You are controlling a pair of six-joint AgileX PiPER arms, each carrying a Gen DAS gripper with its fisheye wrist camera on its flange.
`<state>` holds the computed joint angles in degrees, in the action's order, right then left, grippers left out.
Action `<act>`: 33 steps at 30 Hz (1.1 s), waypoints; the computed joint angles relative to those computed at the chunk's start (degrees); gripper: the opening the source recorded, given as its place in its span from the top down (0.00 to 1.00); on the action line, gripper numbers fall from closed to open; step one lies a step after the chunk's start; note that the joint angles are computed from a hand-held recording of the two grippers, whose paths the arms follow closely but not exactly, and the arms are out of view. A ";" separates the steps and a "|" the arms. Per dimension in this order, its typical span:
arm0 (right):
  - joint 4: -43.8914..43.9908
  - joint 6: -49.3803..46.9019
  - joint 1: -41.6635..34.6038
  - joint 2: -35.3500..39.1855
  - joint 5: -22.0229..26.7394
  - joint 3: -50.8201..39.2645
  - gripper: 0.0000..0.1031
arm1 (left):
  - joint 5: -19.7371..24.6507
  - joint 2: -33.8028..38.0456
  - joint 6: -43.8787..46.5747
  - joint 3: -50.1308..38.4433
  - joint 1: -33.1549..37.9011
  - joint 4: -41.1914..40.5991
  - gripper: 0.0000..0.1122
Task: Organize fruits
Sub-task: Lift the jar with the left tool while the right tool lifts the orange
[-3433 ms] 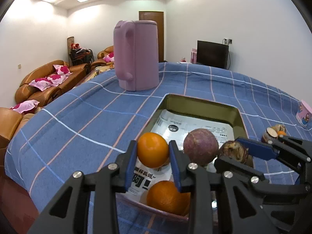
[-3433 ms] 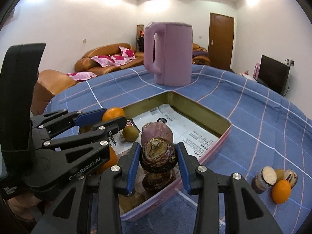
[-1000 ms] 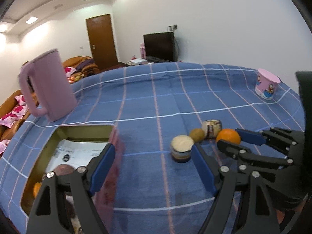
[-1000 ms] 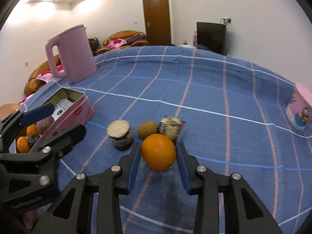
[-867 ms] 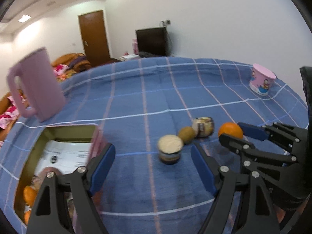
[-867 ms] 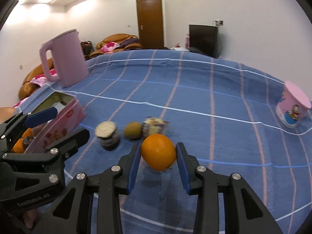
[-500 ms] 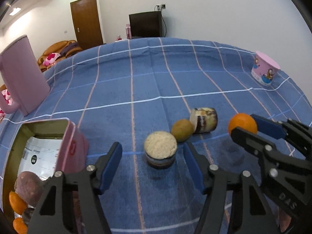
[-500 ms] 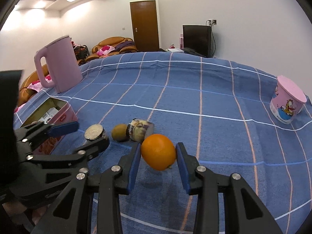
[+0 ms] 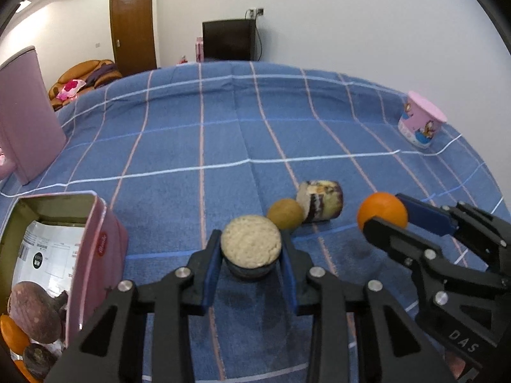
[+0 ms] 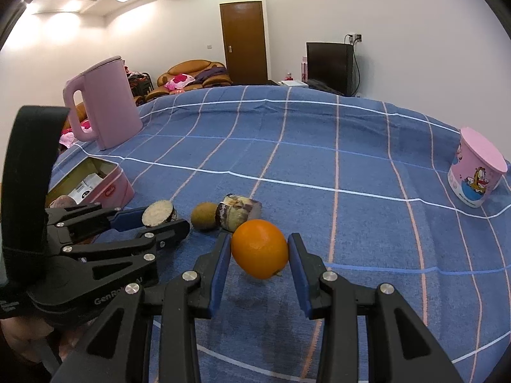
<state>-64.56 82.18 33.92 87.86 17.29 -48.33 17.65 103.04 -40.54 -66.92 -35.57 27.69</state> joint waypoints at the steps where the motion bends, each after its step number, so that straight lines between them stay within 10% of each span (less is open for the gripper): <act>1: -1.78 1.64 0.36 -0.33 0.07 0.36 0.62 | -0.74 -0.66 -2.20 0.90 -0.17 1.99 0.68; 15: -17.46 15.87 3.58 -2.87 2.06 3.11 0.62 | -0.52 -4.35 -33.01 5.81 -3.72 33.99 0.68; 33: -31.63 29.41 6.14 -5.17 5.39 6.40 0.62 | 3.21 -6.48 -50.88 8.95 -6.48 52.42 0.68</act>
<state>-96.19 111.59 40.06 82.69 22.67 -41.93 20.86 96.56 -91.42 -57.98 -42.05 80.11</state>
